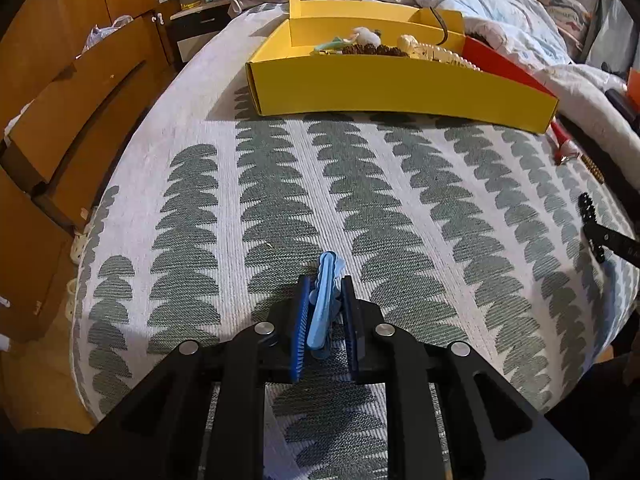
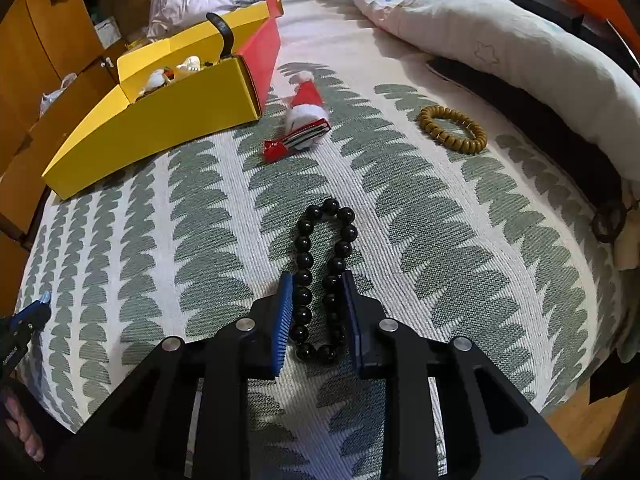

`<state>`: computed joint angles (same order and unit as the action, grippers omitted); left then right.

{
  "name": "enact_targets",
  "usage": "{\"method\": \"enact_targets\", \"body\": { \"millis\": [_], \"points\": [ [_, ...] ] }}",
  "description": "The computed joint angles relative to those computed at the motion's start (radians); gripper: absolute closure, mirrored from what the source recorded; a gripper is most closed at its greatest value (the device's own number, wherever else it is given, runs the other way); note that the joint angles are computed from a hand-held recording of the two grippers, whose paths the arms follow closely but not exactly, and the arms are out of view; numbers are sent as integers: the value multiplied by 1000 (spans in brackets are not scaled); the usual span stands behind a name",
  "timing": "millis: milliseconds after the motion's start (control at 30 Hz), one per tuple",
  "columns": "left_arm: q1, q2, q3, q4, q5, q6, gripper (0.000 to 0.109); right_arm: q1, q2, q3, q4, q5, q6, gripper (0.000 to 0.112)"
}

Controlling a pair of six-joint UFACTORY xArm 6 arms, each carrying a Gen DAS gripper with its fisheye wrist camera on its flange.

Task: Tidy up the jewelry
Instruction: 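Close the left tool on the blue hair clip while the right tool grips the black bead bracelet, then carry the blue clip and black bracelet into the yellow box and release both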

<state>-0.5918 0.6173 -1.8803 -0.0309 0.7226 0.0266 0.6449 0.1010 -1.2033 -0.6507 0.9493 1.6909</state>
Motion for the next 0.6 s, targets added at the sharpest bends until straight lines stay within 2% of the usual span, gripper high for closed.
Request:
{"method": "enact_targets", "body": {
  "millis": [133, 167, 200, 600],
  "points": [
    [3, -12, 11, -16, -14, 8, 92, 7, -16, 8, -28, -6, 21, 93],
    [4, -13, 11, -21, -16, 11, 92, 8, -19, 9, -35, -1, 26, 100],
    [5, -12, 8, -24, -15, 12, 92, 12, -22, 7, -41, 11, 25, 101],
    [15, -15, 3, -58, -16, 22, 92, 20, -60, 34, -113, -28, 84, 101]
  ]
}}
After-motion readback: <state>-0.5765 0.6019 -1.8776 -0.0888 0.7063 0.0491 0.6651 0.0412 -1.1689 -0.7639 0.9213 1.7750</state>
